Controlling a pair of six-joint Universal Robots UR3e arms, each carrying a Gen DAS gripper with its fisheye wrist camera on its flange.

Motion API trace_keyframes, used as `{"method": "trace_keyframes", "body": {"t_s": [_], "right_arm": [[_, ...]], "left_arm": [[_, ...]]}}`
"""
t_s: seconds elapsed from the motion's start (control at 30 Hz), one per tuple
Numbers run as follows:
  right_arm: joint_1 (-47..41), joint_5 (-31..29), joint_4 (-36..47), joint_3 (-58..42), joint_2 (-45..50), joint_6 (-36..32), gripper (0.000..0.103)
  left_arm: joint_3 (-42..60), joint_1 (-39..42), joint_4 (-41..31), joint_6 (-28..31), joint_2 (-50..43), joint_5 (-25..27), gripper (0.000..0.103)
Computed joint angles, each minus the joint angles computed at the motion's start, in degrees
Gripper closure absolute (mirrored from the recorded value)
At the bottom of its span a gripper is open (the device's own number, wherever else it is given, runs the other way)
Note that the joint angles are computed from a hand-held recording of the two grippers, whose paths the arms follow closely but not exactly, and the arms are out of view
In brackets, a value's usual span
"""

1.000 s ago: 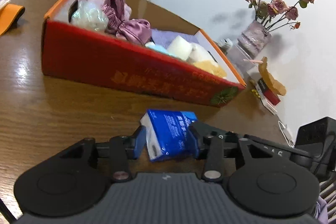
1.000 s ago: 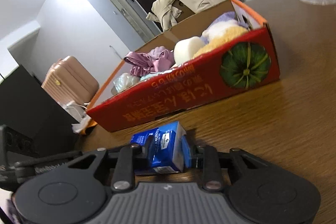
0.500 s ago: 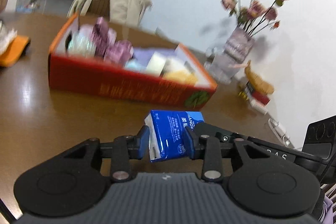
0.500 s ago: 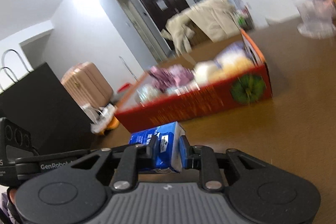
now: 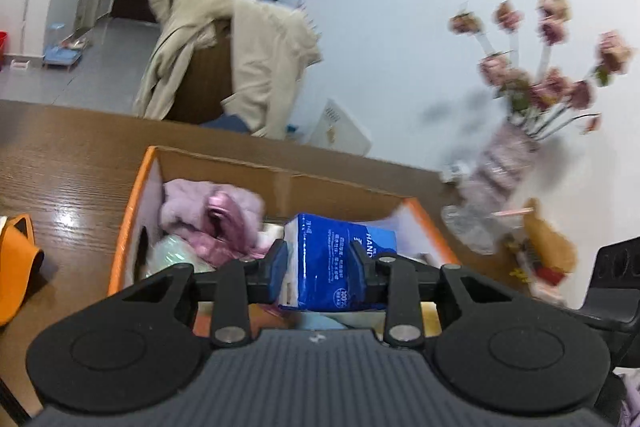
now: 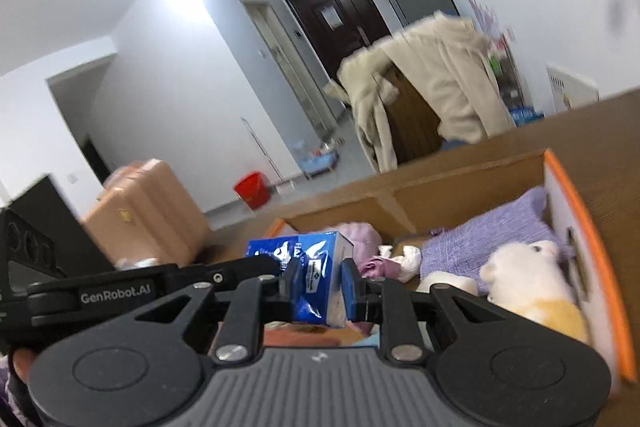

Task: Organize soft objects
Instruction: 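Carry the blue tissue pack into the box and open both grippers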

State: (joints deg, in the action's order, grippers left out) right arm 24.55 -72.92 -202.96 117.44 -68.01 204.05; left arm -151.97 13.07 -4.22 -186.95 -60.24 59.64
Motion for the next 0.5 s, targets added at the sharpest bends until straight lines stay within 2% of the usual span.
{"method": "trace_keyframes", "body": {"t_s": [0.1,0.13,0.17,0.27,0.33,0.43,0.5], "right_arm": [[1.86,-1.92,6.24,-9.04,7.88,-1.12,0.084],[2.39,-2.32,8.72,-10.98,9.37,-1.94,0.086],[3.54,-3.82,11.13,-13.11,11.0,-3.28,0.087],[7.65,-10.86,12.37,-16.37,13.83,-7.79,0.087],[8.16,-11.53,13.74,-16.86,13.36,-8.14,0.086],[5.59,-5.99,13.57,-13.45,10.47,-7.87,0.084],[3.83,-4.14,10.11,-8.51,7.0,-7.46,0.082]], "left_arm": [[1.86,-1.51,6.74,1.68,-13.57,4.42,0.072],[2.28,-2.28,7.76,2.35,-16.2,6.35,0.073],[2.45,-3.47,9.59,2.5,-18.63,8.76,0.08],[0.69,-3.97,15.5,4.11,-22.6,10.43,0.079],[0.43,-4.74,16.74,3.64,-23.05,11.89,0.078],[-0.68,-4.01,12.48,3.84,-17.09,10.91,0.067],[-0.48,-5.0,8.89,3.97,-12.33,11.99,0.061]]}}
